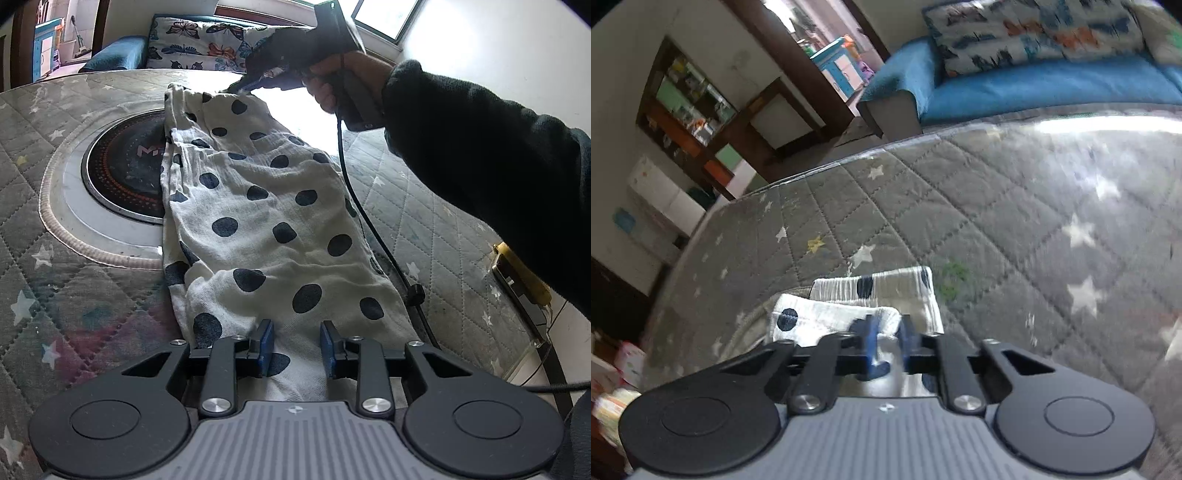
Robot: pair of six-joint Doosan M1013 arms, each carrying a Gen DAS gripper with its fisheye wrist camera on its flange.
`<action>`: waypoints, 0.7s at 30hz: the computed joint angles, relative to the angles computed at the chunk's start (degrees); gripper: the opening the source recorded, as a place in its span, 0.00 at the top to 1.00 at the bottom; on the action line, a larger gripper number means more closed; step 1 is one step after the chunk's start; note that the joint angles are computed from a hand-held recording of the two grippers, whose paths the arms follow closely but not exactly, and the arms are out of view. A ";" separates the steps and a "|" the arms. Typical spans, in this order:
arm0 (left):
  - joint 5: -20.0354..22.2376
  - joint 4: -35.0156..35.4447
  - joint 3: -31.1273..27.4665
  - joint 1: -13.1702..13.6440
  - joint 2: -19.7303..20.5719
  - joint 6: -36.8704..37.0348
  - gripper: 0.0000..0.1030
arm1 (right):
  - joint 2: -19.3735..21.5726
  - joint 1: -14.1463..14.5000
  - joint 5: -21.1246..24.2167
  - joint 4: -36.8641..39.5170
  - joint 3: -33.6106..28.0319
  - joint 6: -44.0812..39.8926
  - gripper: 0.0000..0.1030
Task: Fold clothes
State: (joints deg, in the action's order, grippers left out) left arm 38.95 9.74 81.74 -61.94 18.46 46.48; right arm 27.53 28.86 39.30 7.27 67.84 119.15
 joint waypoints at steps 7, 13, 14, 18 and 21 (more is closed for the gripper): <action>0.13 -0.34 -0.14 0.06 0.05 -0.33 0.70 | 0.42 1.21 -1.12 -11.18 -2.34 3.10 0.94; -0.18 -0.64 0.10 0.06 -0.08 -0.30 0.69 | 2.68 2.71 6.22 -20.75 -5.73 6.99 0.87; -0.27 -0.68 0.13 0.05 -0.09 -0.29 0.68 | 2.60 2.88 5.74 -21.68 -5.59 7.38 0.84; -0.71 -0.62 0.29 -0.03 -0.15 -0.43 0.65 | 2.15 3.96 4.11 -26.70 -6.03 8.94 0.80; -1.11 -0.86 0.43 0.05 -0.18 -0.46 0.65 | 1.77 3.39 1.40 -15.17 -6.67 0.20 0.70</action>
State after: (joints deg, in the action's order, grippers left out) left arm 37.84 8.87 82.17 -61.89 18.28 46.02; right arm 29.31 32.25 40.70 -7.90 61.17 119.35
